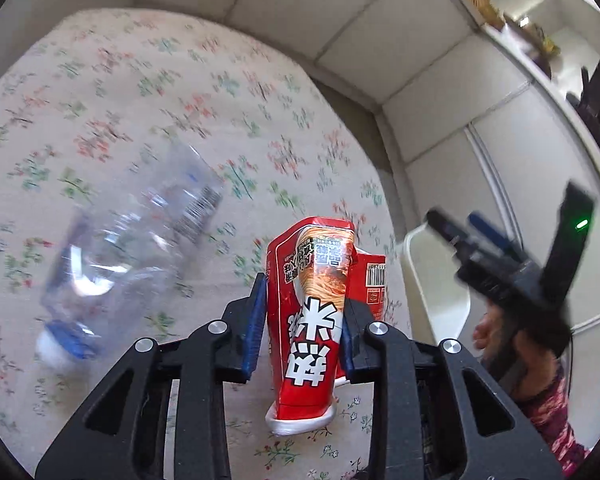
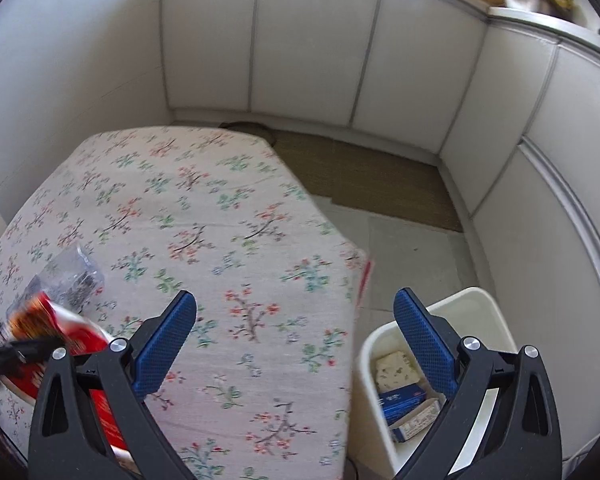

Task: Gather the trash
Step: 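Grasp the clear plastic bottle with the right gripper while the left gripper holds the red bag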

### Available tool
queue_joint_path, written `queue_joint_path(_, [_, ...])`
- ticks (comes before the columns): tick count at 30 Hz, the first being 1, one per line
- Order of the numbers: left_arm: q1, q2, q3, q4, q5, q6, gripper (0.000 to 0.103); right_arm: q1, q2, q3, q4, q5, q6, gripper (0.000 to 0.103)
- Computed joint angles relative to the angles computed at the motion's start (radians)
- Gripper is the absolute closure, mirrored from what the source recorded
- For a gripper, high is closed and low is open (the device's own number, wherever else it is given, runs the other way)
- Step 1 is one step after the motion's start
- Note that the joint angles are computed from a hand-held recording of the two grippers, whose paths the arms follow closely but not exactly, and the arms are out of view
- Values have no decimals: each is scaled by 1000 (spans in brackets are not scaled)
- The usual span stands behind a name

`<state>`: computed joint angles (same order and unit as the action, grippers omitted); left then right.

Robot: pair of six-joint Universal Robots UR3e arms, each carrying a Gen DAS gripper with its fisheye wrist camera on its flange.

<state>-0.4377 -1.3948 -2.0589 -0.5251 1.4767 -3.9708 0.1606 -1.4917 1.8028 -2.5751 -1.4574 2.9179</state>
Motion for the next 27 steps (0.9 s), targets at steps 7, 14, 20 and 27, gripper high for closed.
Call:
queue_joint_path(7, [11,294,11,-189,377,-37,74,124,144,-182,221,85,207,7])
queue_joint_path(14, [29,460,-33,-229,581,-38,74,345,423,-526,420,160,565,7])
queue_joint_path(20, [120,570,-81,-241,508,-16,74,474,661,-881,593,64,771,7])
queue_joint_path(27, [185,620,-100,-246,428,8,74,548,775,-1007,611,-79,811,6])
